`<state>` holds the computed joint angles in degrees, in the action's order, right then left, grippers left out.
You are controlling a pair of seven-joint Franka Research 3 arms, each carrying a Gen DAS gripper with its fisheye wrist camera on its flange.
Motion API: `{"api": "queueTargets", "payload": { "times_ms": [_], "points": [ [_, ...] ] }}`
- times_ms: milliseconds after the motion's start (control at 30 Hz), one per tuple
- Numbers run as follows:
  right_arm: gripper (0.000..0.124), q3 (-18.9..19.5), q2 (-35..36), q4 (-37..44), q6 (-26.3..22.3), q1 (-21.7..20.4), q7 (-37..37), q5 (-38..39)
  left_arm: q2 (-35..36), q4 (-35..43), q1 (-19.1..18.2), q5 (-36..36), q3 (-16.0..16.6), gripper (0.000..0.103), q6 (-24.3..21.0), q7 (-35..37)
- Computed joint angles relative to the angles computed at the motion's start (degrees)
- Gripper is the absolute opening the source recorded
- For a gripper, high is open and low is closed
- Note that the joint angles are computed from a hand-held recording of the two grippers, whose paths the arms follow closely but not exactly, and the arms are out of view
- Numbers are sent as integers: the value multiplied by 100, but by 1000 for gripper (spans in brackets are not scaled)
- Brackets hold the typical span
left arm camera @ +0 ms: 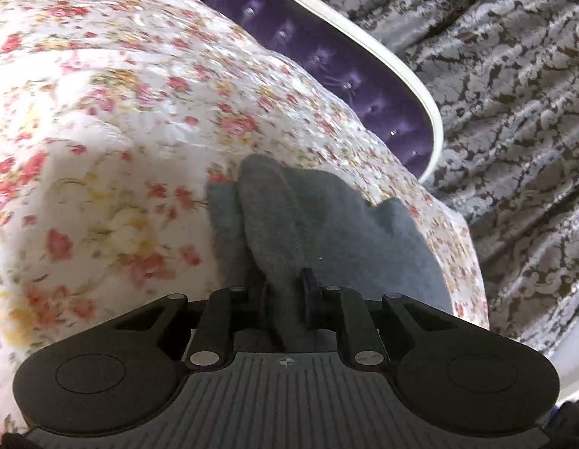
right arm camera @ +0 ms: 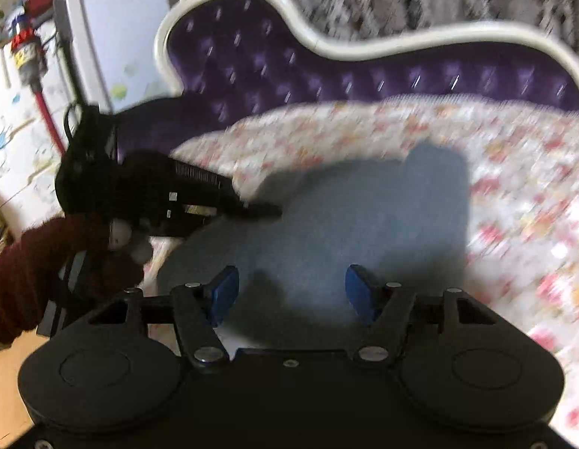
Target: Fold small clothes
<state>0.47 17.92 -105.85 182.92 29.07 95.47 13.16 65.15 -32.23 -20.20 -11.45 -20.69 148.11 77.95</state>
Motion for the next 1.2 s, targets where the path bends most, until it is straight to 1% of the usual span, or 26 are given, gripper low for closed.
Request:
{"api": "queueTargets", "payload": {
  "times_ms": [33,67,133,200,233,267,300,333,433,500,533,567,600,633,667,700,767,800,867,900,933,967,1033,1100,1167,1200],
  "points": [
    [67,373,35,33,-113,-302,-166,118,-154,-300,44,17,8,16,182,17],
    [67,551,47,42,-182,-439,-290,180,-199,-400,56,48,7,16,272,25],
    [68,731,6,53,-324,-572,-524,228,-190,-386,27,56,67,17,288,-62],
    [67,1338,-57,118,-519,-1100,-1088,657,-220,-462,35,81,54,17,360,-82],
    [67,1606,-97,128,-488,-1329,-1404,940,-241,-513,42,94,44,17,398,-79],
    [68,1698,-122,135,-393,-1407,-1581,1116,-242,-515,46,110,35,17,402,-74],
    [68,1709,-149,143,-265,-1423,-1687,1239,-238,-516,43,128,37,17,410,-81],
    [71,1602,-153,190,-152,-1356,-1688,1299,-230,-501,36,146,43,17,410,-98],
    [73,872,23,490,36,-864,-1255,1145,-294,-645,54,170,42,18,500,-144],
    [73,924,307,889,-149,-1035,-1203,1200,-278,-624,41,217,56,19,506,-153],
    [73,778,475,1118,-323,-986,-1077,1212,-283,-638,31,242,66,19,523,-156],
    [73,432,637,1323,-555,-804,-634,948,-279,-630,23,271,76,19,515,-150],
    [70,-49,799,1553,-856,-496,-260,801,-245,-559,-10,315,114,19,482,-182],
    [66,-331,913,1671,-1069,-351,120,604,-215,-502,-37,353,144,19,468,-206],
    [65,-412,1001,1728,-1103,-337,310,524,-176,-417,-73,404,186,19,437,-231],
    [65,-438,1028,1701,-989,-337,433,428,-125,-300,-118,465,236,20,381,-258],
    [65,-848,960,1626,-1010,-6,873,-5,-23,-6,-233,635,381,21,214,-292],
    [66,-1071,975,1665,-1077,178,1086,-262,-123,-134,-263,726,461,24,280,-292],
    [74,-1561,877,1525,-1057,620,1556,-802,-600,-863,-297,1002,695,32,615,-326],
    [83,-1686,924,1587,-1025,706,1680,-961,-880,-1283,-348,1213,869,39,801,-433],
    [92,-2004,845,1449,-968,992,2001,-1269,-1129,-1634,-409,1437,1034,47,935,-575],
    [94,-2462,778,1306,-924,1390,2390,-1617,-1344,-1932,-459,1635,1151,51,1039,-707],
    [100,-3249,711,1090,-819,2075,3085,-2206,-1779,-2530,-636,2092,1492,65,1258,-1092],
    [102,-3933,685,902,-741,2670,3730,-2660,-2160,-3004,-1041,2714,2126,70,1356,-1774],
    [103,-4594,604,650,-721,3302,4347,-3072,-2412,-3246,-1472,3355,2688,72,1183,-2373],
    [103,-4933,575,552,-813,3637,4667,-3270,-2524,-3346,-1641,3633,2870,72,1052,-2602]
  ]
}}
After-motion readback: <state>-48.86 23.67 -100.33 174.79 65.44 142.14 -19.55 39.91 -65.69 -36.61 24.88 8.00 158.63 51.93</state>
